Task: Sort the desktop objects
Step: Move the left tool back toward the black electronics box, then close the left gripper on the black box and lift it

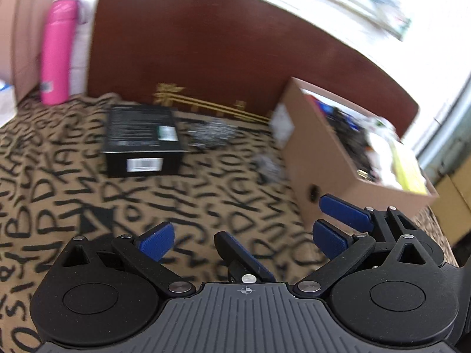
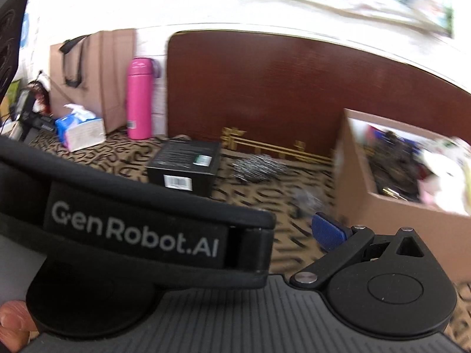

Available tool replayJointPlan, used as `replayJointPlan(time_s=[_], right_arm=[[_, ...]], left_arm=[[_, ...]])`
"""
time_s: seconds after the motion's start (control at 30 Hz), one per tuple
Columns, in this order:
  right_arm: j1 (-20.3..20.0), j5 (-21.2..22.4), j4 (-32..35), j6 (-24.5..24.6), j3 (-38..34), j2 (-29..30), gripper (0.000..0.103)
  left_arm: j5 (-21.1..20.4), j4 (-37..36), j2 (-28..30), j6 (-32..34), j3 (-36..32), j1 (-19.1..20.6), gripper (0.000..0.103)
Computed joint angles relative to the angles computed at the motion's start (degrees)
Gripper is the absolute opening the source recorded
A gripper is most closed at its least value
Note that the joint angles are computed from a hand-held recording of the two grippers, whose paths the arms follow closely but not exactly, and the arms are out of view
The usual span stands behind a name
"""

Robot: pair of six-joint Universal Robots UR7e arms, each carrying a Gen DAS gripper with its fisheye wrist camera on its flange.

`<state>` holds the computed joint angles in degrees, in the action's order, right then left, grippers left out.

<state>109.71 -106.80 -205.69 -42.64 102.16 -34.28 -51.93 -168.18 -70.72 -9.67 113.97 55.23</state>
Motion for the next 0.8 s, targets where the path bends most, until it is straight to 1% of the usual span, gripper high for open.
replayJointPlan(time_s=[0.1,0.2,0.43,0.57,0.63,0.73,0.8], right_arm=[[-0.27,2.15,3.85,0.86,-3.01,1.59,0.103],[-0.52,3.53,6.43,1.06,-6.09,3.48,0.103],[-0.94,4.96,11.23,-0.58,-12.86,7.67,0.103],[-1.43,5.84,14.06,-2.36,-16.22,9.48,0.101],[-1.57,5.63,15.94,-2.81,-18.3,10.51,0.1],[-1.81,5.69,17.94,-3.46,-20.72,11.74,0.098],[-2.01,6.0,19.0,-3.95,-22.07,12.41,0.097]], left_arm=[[0.44,-0.55,-0.31,-0.2,-0.91,2.07,0.103],[-0.76,-0.83,-0.16,0.38,-2.42,4.41,0.103],[-3.04,-2.26,1.66,3.53,-6.33,8.5,0.103],[-4.48,-2.61,3.33,6.31,-9.24,10.44,0.103],[-5.13,-1.59,4.22,7.27,-11.07,11.44,0.1],[-7.19,0.29,5.46,8.02,-13.6,12.87,0.095],[-8.13,1.13,6.41,8.79,-15.1,13.51,0.094]])
